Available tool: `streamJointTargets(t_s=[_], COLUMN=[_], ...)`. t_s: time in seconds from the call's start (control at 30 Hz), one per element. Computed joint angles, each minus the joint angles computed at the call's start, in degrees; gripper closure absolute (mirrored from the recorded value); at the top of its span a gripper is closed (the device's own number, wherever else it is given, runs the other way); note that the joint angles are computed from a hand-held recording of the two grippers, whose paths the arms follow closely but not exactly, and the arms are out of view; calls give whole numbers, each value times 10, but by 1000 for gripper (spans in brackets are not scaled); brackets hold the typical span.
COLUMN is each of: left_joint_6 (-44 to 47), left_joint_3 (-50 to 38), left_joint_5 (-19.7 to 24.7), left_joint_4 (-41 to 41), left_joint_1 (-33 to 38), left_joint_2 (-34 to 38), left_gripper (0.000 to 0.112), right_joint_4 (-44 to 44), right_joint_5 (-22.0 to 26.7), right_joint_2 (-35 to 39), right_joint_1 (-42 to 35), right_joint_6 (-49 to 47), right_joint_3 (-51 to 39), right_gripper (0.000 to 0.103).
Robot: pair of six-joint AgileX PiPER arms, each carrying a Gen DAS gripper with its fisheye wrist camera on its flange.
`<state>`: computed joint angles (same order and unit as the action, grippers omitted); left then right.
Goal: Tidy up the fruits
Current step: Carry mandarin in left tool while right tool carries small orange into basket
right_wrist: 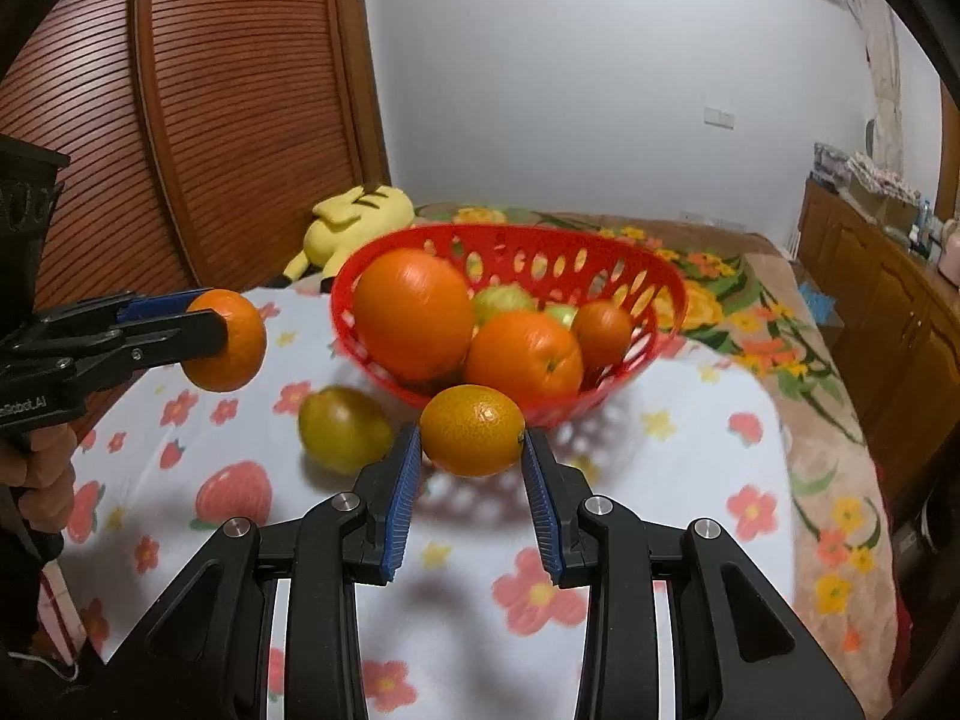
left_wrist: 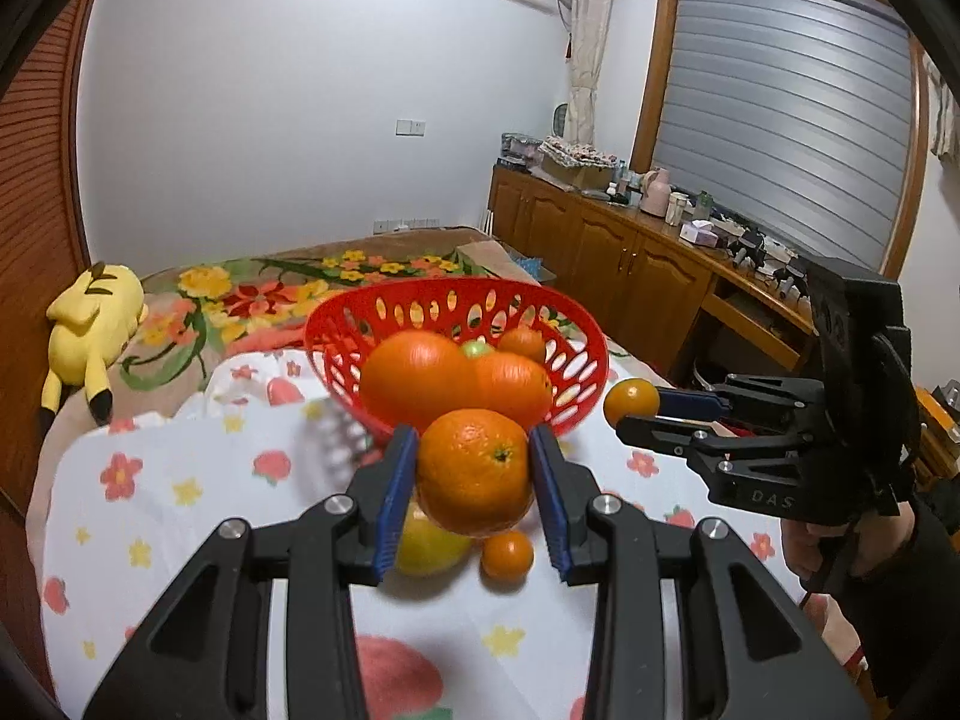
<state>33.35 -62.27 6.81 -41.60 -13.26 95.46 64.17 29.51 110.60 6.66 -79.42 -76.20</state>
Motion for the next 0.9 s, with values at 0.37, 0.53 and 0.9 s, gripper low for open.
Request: streamJointTargets(t_s=[0.37, 0.53, 0.9], left_joint_6=[-215, -262, -270], left_joint_3=[-161, -268, -478], left_joint_5=[56, 108, 210], left_joint_4=[229, 285, 290], left_joint_1=[14, 25, 53], left_joint_2=[88, 158, 299], left_gripper=[76, 76, 76], right_joint_4=[-122, -152, -195], right_joint_5=[38, 60, 100], right_joint_2=[97, 137, 192], right_joint_1=[-7, -9, -16], right_joint_6=[131, 162, 216], right_joint_3=[-173, -233, -322], right_gripper=[69, 69, 62])
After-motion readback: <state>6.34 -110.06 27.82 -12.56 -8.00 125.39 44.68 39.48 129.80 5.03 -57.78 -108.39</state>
